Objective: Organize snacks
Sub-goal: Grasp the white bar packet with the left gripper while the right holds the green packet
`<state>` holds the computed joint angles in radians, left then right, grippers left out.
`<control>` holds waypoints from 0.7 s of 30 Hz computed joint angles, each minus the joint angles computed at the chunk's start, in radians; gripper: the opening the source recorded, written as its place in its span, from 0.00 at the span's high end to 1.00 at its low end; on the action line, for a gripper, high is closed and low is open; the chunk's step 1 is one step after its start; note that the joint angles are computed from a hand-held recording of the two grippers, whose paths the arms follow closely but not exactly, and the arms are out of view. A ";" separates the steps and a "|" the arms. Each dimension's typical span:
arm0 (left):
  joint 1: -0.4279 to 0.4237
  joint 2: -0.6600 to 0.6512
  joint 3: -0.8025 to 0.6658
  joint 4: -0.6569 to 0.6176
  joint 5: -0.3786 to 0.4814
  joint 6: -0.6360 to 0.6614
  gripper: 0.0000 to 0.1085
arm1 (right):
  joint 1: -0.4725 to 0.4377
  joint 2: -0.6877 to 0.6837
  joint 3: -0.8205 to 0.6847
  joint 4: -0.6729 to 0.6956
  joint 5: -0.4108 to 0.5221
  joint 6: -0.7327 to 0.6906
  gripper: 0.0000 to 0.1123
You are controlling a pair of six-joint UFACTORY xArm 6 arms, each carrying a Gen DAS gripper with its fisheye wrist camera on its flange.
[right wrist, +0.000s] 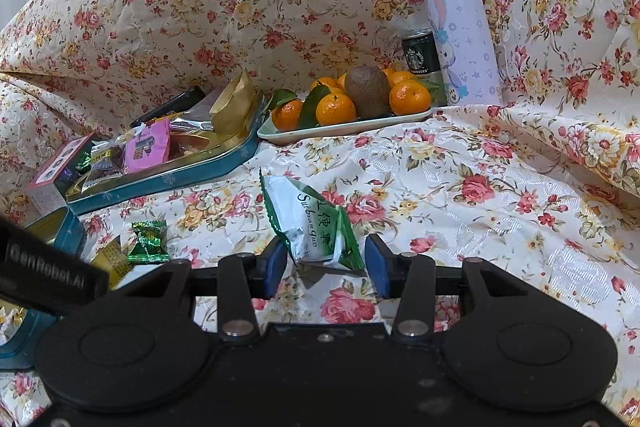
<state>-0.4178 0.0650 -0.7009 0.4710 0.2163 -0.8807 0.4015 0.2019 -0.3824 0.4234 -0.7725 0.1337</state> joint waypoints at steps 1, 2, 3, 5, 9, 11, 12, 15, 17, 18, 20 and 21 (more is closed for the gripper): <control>0.002 0.000 0.000 0.038 0.000 -0.023 0.58 | 0.002 0.000 -0.001 0.003 0.001 -0.001 0.59; 0.003 -0.001 -0.002 0.066 0.003 -0.037 0.58 | 0.002 0.000 -0.001 0.003 0.001 -0.002 0.58; 0.002 0.003 -0.010 0.091 0.008 -0.049 0.58 | 0.001 -0.001 0.000 0.002 0.001 0.000 0.58; 0.002 0.013 -0.025 0.117 0.005 -0.054 0.57 | 0.002 0.000 -0.001 0.002 0.001 0.000 0.58; -0.009 0.040 -0.059 0.099 0.024 -0.015 0.58 | -0.001 -0.001 0.000 -0.002 0.002 0.001 0.58; -0.013 0.037 -0.051 0.052 0.019 0.029 0.69 | -0.001 -0.001 0.000 -0.002 0.002 0.001 0.58; -0.013 0.031 -0.043 0.044 0.017 0.034 0.72 | -0.002 -0.002 0.000 -0.004 0.002 0.002 0.58; -0.014 0.002 -0.008 0.057 0.014 0.017 0.74 | 0.000 -0.001 0.000 -0.001 0.002 0.001 0.58; -0.016 -0.024 0.017 0.063 0.024 0.010 0.74 | -0.001 -0.002 0.001 -0.003 0.002 0.002 0.58; -0.016 -0.037 0.030 0.067 0.026 0.006 0.74 | -0.001 -0.002 0.001 -0.003 0.002 0.002 0.58; -0.015 -0.065 0.059 0.065 0.036 0.008 0.74 | 0.000 -0.002 0.001 -0.001 0.003 0.000 0.58; -0.015 -0.078 0.072 0.065 0.041 0.008 0.74 | -0.001 -0.003 0.001 -0.004 0.003 0.002 0.58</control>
